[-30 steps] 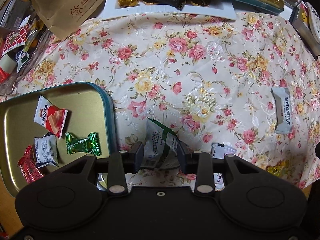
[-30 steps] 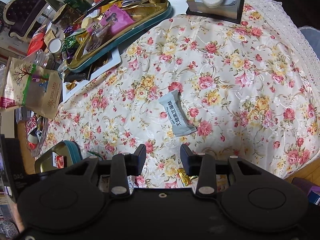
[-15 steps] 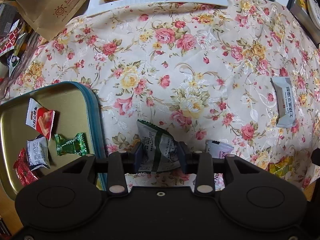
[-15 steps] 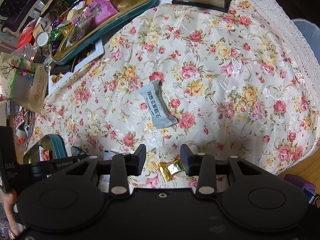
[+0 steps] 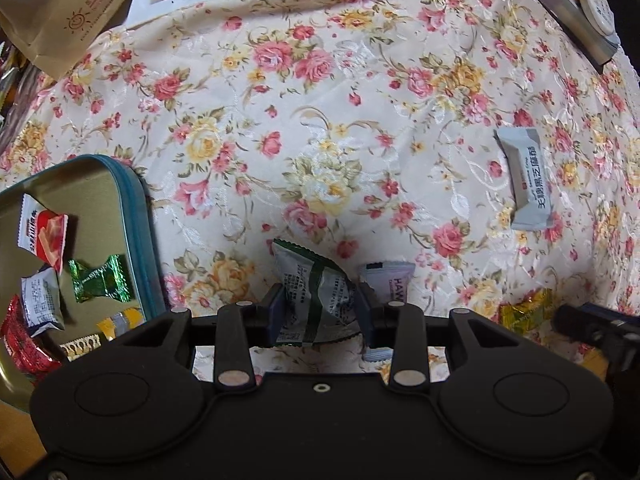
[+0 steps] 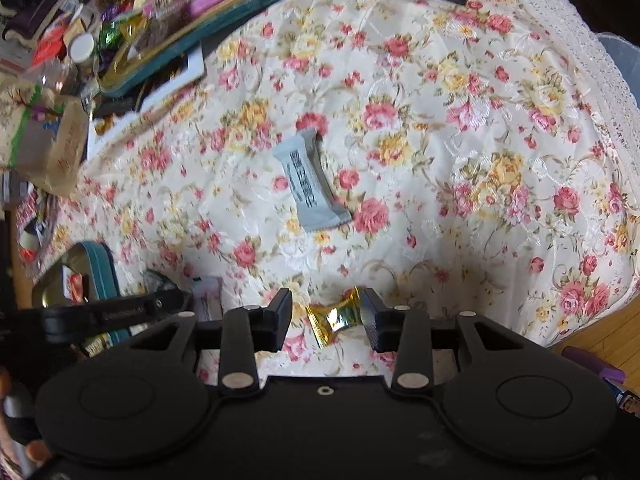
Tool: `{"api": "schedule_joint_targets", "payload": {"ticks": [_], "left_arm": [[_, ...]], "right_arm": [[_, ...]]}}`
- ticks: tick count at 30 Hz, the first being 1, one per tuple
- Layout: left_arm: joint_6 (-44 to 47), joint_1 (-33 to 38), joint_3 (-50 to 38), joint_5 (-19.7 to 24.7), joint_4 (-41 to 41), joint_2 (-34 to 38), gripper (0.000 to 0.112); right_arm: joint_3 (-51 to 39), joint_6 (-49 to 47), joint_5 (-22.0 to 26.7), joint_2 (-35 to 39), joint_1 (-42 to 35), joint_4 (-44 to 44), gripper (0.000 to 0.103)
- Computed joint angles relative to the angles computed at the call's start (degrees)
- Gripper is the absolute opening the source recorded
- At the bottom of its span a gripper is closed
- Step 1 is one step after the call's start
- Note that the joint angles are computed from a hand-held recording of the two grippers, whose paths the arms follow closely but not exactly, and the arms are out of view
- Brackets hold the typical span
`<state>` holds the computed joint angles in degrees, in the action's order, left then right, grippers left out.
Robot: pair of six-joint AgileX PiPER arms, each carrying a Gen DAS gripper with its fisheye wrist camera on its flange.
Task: Organize snacks
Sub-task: 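Grasp the gold-wrapped candy with the right tool while the left tool holds the green-and-white packet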
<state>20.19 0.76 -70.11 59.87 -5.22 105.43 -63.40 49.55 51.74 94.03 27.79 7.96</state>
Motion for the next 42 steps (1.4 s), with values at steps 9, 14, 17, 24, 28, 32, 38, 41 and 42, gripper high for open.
{"api": "schedule_joint_targets", "payload": {"ticks": [9,14,17,24,28,32,38,41,42], "left_arm": [[0.1,-0.6,4.9,-1.7,-0.5,-2.7,0.046],[0.3,-0.4,3.7,-0.9,-1.2,-1.7,0.046],[1.4,1.0,2.3,0.2,-1.5,-1.1,0.046],[1.6,1.1,2.6,-0.6,-1.4,-1.1,0.046],[0.4,0.5,3.0,-0.6,-1.1,-1.5,0.046],[0.2,0.3,2.9,-0.5,-0.8,-1.6,0.046],[0.5,0.5,2.9,-0.5,-0.9,-1.5,0.046],[3.4,1.4,2.4,0.8,-3.5,-1.2,0.044],[4.4,1.8,2.1,1.7,-4.6,-0.8,0.044]], "right_arm": [[-0.7,-3.3,0.7,6.2,3.6,2.6,0.041],[-2.1,-0.5,0.0,8.5,4.8,-1.8,0.040],[-2.0,1.8,-0.7,8.9,4.0,-4.5,0.040],[-1.7,2.9,-1.7,8.5,0.9,-5.3,0.040],[-2.6,2.2,-0.7,8.7,1.0,-6.6,0.036],[-3.3,2.5,-0.2,8.7,3.7,-8.7,0.016],[-4.1,3.5,0.3,7.5,4.1,-9.7,0.015],[-3.9,4.2,0.4,6.1,3.4,-9.9,0.014],[-4.0,4.7,0.5,6.0,3.2,-10.2,0.014]]}}
